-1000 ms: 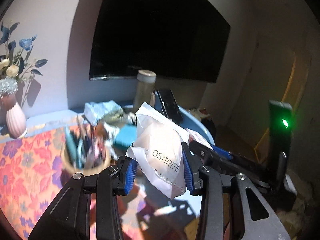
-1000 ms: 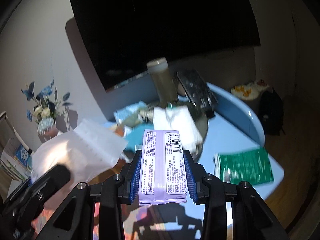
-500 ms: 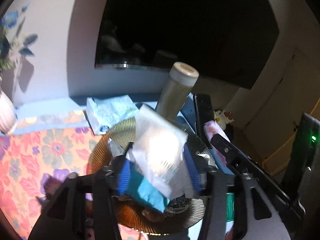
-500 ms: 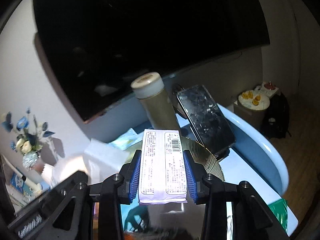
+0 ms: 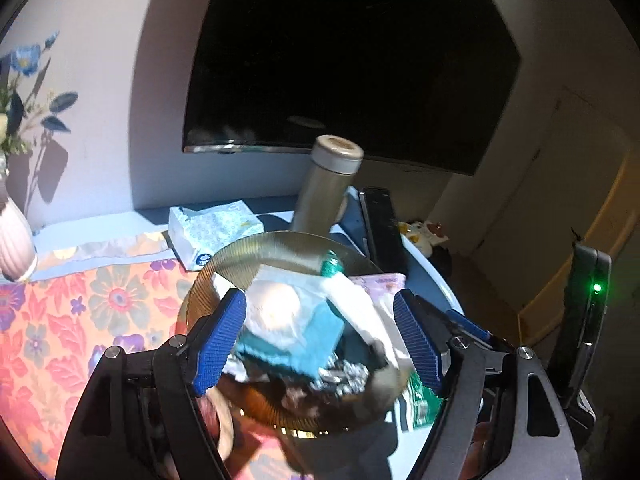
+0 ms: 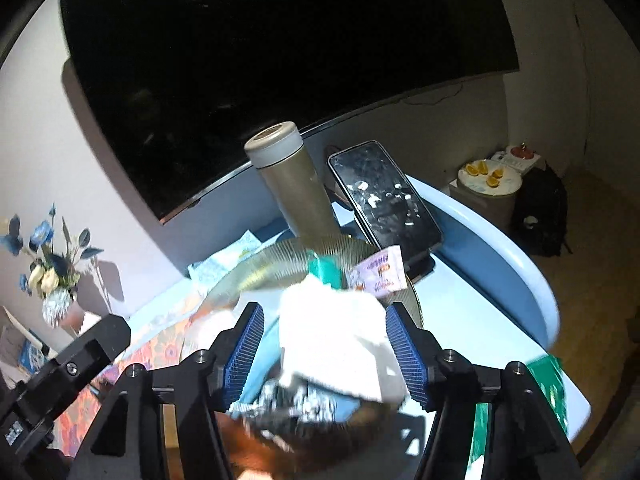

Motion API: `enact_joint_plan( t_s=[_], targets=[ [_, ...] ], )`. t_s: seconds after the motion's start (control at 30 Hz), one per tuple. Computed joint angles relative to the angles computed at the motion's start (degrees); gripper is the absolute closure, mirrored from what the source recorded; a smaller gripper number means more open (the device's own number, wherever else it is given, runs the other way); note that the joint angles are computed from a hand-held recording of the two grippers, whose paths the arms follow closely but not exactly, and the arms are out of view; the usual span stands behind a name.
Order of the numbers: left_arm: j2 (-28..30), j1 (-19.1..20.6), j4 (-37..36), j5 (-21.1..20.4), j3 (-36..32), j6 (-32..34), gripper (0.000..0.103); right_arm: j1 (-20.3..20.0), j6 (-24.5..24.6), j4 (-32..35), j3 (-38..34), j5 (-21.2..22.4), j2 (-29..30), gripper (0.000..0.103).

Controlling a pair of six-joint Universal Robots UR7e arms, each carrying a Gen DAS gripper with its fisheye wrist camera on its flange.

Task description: Organize soft objects

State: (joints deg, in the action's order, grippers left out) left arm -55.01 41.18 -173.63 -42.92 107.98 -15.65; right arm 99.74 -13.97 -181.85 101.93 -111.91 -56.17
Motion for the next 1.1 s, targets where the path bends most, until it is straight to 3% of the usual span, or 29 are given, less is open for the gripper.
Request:
enact_joint_plan(
  t_s=[0.13, 0.33, 0.6, 0.83, 1.1],
  targets=[
    [-2.06, -3.10, -0.11, -0.32, 3.63, 1.15, 0.028, 1.32, 0.60, -1.27, 3.72, -2.08, -1.87, 0.041],
    [-6.57, -6.22, 5.16, -1.58, 8.62, -6.13, 0.028, 3.20, 1.95, -1.10, 8.83, -5.45, -4.62, 0.041],
    [-15.08, -11.17, 11.79, 5.26, 19.04, -17.98, 0.028, 5.43, 3.07, -0.66, 15.09, -5.71, -6.03, 0.041],
    [-26.78, -13.67, 27.08, 10.75, 26.94, -31.82, 0.028, 8.93, 3.10, -0.78, 17.73, -4.38, -2.17, 0.040],
    [-42.76, -13.90, 50.85, 16.84, 31.64, -48.81, 0.028, 14.55, 1.80, -0.45, 15.88, -3.20, 4.39, 0.040]
  ],
)
